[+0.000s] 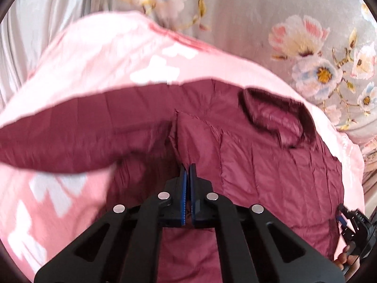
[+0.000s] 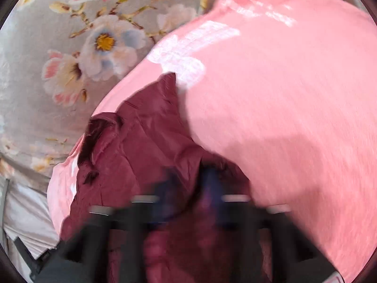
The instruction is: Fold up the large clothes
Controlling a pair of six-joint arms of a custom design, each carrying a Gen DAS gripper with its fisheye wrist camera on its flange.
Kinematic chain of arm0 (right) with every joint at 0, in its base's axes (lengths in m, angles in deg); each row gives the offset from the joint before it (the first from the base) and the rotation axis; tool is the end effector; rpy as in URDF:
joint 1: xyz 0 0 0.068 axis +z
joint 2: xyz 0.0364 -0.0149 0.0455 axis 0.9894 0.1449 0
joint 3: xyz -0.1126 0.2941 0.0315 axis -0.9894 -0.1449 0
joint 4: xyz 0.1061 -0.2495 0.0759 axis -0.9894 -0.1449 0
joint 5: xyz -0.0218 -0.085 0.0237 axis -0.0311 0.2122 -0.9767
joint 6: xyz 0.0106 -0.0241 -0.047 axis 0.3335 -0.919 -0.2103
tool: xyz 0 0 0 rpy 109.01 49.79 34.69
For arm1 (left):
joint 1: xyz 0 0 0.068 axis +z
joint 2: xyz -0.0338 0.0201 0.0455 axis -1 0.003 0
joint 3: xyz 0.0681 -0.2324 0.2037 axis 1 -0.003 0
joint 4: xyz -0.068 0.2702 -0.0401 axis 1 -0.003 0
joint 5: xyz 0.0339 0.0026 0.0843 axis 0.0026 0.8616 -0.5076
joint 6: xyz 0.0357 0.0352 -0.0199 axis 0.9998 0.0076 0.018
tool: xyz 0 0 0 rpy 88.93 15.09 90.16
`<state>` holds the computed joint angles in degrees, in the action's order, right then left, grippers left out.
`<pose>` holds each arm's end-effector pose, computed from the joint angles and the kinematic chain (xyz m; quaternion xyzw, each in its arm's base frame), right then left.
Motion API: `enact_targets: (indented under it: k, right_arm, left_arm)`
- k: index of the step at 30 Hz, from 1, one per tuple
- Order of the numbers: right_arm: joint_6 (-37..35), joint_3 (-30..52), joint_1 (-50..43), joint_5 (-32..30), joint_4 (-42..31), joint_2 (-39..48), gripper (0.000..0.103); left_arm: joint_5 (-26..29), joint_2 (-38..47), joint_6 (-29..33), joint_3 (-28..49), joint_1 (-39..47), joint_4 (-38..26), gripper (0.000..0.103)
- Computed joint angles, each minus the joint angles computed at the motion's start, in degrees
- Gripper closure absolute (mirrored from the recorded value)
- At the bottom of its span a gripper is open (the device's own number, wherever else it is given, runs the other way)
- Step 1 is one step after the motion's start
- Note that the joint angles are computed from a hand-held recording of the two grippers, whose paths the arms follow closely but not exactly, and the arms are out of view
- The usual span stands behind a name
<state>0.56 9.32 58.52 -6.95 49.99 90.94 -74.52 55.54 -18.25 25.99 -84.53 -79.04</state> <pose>0.2319 -0.0870 0.0970 0.3997 0.8186 0.1910 0.3656 0.3420 0.0229 0.1701 -0.0226 0.9304 -0.1090 0.3491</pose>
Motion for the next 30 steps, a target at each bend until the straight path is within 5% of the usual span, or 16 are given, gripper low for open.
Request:
enact_targets:
  k: [2, 5, 10, 15, 18, 24, 30]
  right_arm:
    - [-0.5, -4.3, 3.9, 4.8, 6.9, -6.4, 0.101]
    - [-4.8, -5.1, 11.9, 18.4, 5.2, -9.6, 0.101]
    - [-5.8, -0.3, 11.1, 18.2, -0.1, 2.6, 0.101]
    - [-7.6, 0.6, 13.0, 21.1, -3.4, 2.8, 0.099]
    - [-8.1, -0.8, 12.9, 21.0, -7.2, -1.4, 0.097]
    - [-9.0, 2.3, 25.4, 26.9, -30.8, -23.9, 0.09]
    - [-8.6, 13.5, 39.8, 31.6, -28.7, -9.3, 0.086]
  left_arm:
    - [-1.2, -0.3, -0.2, 0.4, -0.3, 0.9, 0.102]
    - [-8.3, 2.8, 1.0, -0.8, -2.9, 5.3, 0.102]
    - [-13.3, 12.2, 2.3, -2.1, -5.4, 12.0, 0.101]
    - [-19.3, 11.7, 3.5, -5.1, -8.4, 17.1, 0.101]
    - [-19.2, 11.7, 3.5, -5.7, -8.3, 18.0, 0.1]
    - [-21.7, 11.8, 3.3, -6.3, -9.3, 19.3, 0.095]
    - [-21.5, 11.5, 2.5, -6.9, -8.6, 20.2, 0.076]
